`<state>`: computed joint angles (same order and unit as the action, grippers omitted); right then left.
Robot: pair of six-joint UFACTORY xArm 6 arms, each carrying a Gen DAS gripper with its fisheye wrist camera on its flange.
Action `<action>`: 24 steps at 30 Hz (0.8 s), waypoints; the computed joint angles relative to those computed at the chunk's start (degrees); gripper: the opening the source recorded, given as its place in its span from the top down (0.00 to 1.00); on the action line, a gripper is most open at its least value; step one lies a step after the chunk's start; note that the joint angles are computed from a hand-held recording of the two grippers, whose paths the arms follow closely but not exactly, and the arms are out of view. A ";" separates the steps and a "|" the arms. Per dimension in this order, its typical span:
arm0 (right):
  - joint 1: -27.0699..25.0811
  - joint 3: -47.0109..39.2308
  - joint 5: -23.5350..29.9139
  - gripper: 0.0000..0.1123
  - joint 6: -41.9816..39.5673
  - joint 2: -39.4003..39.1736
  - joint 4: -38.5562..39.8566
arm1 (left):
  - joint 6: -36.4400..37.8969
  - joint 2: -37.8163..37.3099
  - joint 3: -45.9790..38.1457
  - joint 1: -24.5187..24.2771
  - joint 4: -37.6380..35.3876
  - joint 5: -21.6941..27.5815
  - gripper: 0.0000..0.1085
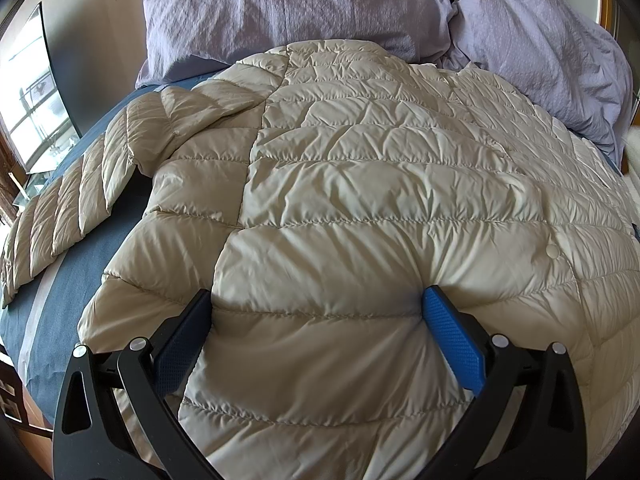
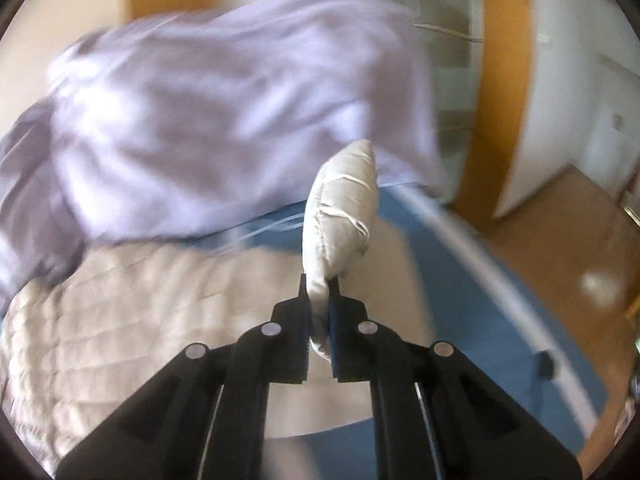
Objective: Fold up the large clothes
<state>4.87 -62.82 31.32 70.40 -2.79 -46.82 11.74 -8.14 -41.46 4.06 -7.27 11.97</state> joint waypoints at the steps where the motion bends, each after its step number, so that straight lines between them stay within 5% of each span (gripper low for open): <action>1: 1.78 -1.92 -0.58 0.93 -2.44 2.03 2.28 | 0.01 -0.03 0.02 0.00 -0.02 0.00 0.06; 11: 15.37 -21.98 0.75 0.93 -20.86 21.14 21.55 | 0.03 -0.01 0.05 0.02 -0.04 -0.07 0.06; 21: 23.37 -30.23 -0.13 0.92 -27.82 27.42 28.63 | 0.14 0.01 0.02 0.01 -0.21 -0.07 0.06; 24: 24.49 -31.07 0.52 0.84 -30.06 28.25 30.65 | 0.09 0.04 -0.02 -0.04 -0.23 -0.07 0.06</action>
<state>29.36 -93.89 31.84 40.34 25.46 -16.17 11.84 -8.10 -41.48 4.03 -7.50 11.90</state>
